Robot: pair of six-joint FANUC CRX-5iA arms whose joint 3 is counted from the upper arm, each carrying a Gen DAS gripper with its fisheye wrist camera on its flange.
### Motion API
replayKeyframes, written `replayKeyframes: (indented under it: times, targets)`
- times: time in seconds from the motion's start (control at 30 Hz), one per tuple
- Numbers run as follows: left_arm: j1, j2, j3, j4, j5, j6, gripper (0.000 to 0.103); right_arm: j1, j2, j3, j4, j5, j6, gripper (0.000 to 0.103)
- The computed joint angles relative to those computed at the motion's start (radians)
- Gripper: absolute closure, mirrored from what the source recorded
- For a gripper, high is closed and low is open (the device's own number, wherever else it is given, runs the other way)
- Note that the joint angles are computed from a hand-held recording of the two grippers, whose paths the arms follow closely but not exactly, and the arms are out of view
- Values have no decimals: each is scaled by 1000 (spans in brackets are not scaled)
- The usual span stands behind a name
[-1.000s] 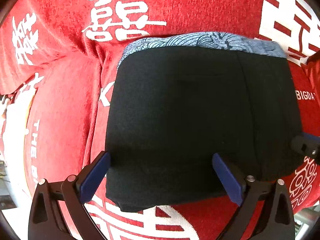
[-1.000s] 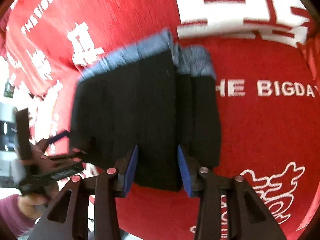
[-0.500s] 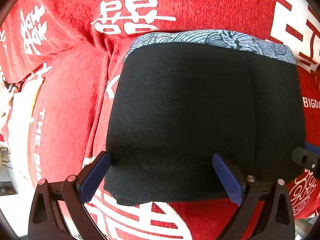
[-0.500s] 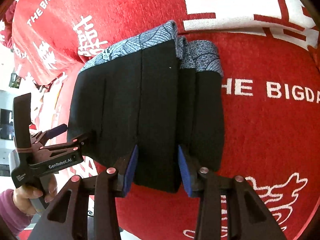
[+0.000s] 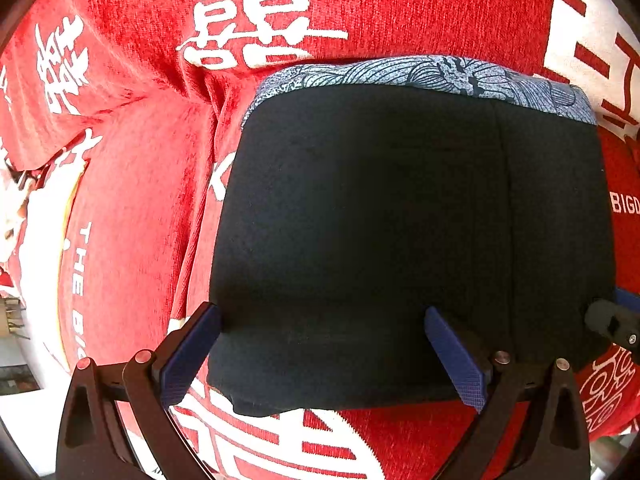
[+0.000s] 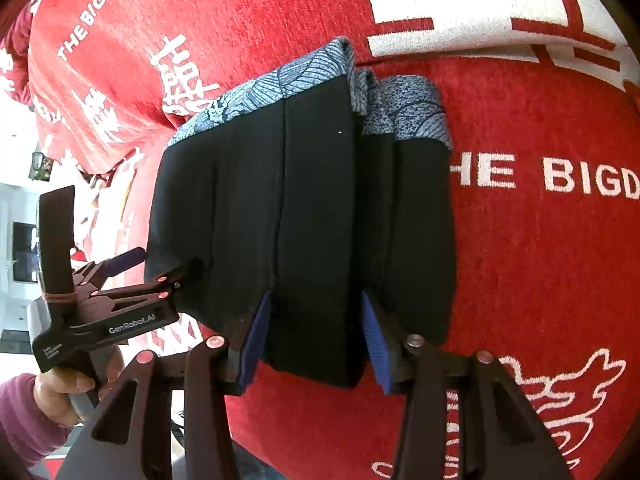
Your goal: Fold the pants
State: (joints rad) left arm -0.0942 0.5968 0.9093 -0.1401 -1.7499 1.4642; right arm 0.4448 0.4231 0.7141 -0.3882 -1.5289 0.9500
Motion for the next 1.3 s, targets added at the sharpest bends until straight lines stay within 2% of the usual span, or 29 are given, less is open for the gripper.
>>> replayKeyframes:
  times: [0.1, 0.3, 0.37, 0.43, 0.53, 0.6, 0.63, 0.77, 0.9, 0.97, 1.17, 1.2, 1.23, 1.3]
  targets:
    - [2, 6, 9, 6, -5, -18, 1, -14, -7, 1, -23, 1, -10, 54]
    - [22, 2, 14, 37, -5, -24, 1, -46, -58, -67, -41, 64, -33, 53]
    - [34, 4, 27, 59, 6, -31, 1, -58, -71, -82, -32, 76, -11, 44]
    - [48, 6, 34, 80, 31, -50, 1, -78, -85, -102, -32, 97, 3, 30]
    - [84, 39, 79, 127, 47, -75, 1, -137, -105, -139, -102, 141, 21, 24]
    - [125, 78, 116, 196, 43, -69, 1, -184, -104, -151, -181, 156, 49, 23]
    - [159, 109, 135, 269, 33, -61, 1, -210, -98, -156, -231, 154, 66, 22]
    - [231, 271, 277, 467, -119, -7, 1, -285, -78, -181, -393, 151, 129, 22]
    - [255, 306, 245, 570, -140, 6, 1, -327, -55, -200, -519, 142, 185, 21]
    - [257, 302, 200, 605, -123, 12, 1, -332, -32, -188, -551, 132, 220, 18]
    - [233, 248, 89, 608, -38, 0, 0, -318, 49, -88, -549, 81, 201, 19]
    - [230, 241, 80, 601, -25, -2, 0, -314, 56, -74, -535, 75, 182, 24]
    - [227, 225, 61, 593, -6, -3, 2, -304, 62, -60, -507, 64, 158, 36]
    - [226, 192, 15, 605, 27, -12, 15, -296, 61, -54, -481, 61, 125, 48]
